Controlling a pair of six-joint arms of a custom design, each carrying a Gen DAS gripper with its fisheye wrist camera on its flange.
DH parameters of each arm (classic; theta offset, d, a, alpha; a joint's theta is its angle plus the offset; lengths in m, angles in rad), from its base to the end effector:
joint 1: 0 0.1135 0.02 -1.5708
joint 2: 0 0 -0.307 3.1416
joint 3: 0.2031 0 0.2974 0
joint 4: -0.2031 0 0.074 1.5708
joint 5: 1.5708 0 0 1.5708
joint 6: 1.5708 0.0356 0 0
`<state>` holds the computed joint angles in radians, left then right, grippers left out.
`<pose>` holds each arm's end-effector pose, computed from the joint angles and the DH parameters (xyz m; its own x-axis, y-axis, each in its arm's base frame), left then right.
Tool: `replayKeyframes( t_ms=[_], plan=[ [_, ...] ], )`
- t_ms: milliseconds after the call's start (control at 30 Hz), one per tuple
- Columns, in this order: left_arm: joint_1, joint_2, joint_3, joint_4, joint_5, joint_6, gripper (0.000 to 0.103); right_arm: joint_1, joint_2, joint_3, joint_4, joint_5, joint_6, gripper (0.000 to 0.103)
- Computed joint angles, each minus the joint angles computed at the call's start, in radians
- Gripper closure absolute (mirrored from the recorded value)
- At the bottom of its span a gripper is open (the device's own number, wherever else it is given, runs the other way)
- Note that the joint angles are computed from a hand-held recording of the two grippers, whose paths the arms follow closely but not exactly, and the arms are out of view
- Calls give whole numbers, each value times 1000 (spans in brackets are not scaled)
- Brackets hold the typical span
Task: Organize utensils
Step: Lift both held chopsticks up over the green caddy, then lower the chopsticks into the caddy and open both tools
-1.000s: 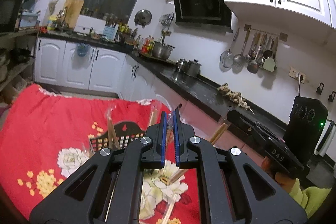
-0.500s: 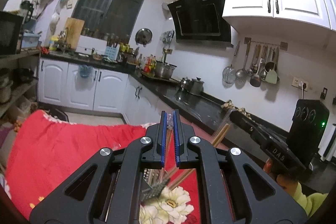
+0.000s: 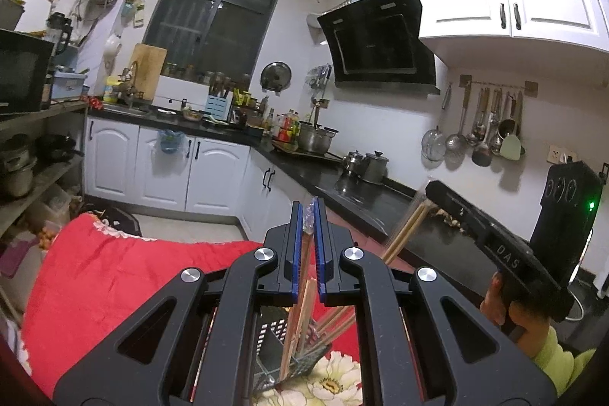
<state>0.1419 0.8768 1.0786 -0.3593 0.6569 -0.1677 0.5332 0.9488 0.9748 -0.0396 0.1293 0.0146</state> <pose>0.1990 0.0065 0.4506 -0.2341 -0.1670 -0.9578 0.4523 0.8533 -0.2593 0.2091 0.1181 0.4291 -0.0174 0.0065 -0.9998 -0.3928 0.9195 0.0129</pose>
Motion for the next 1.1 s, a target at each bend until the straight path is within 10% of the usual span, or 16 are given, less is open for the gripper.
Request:
replayKeyframes(
  t_ms=[1100],
  plan=[
    [-203, 104, -103, 181, -269, -9, 100, -33, 124, -47, 56, -34, 56, 101]
  ],
)
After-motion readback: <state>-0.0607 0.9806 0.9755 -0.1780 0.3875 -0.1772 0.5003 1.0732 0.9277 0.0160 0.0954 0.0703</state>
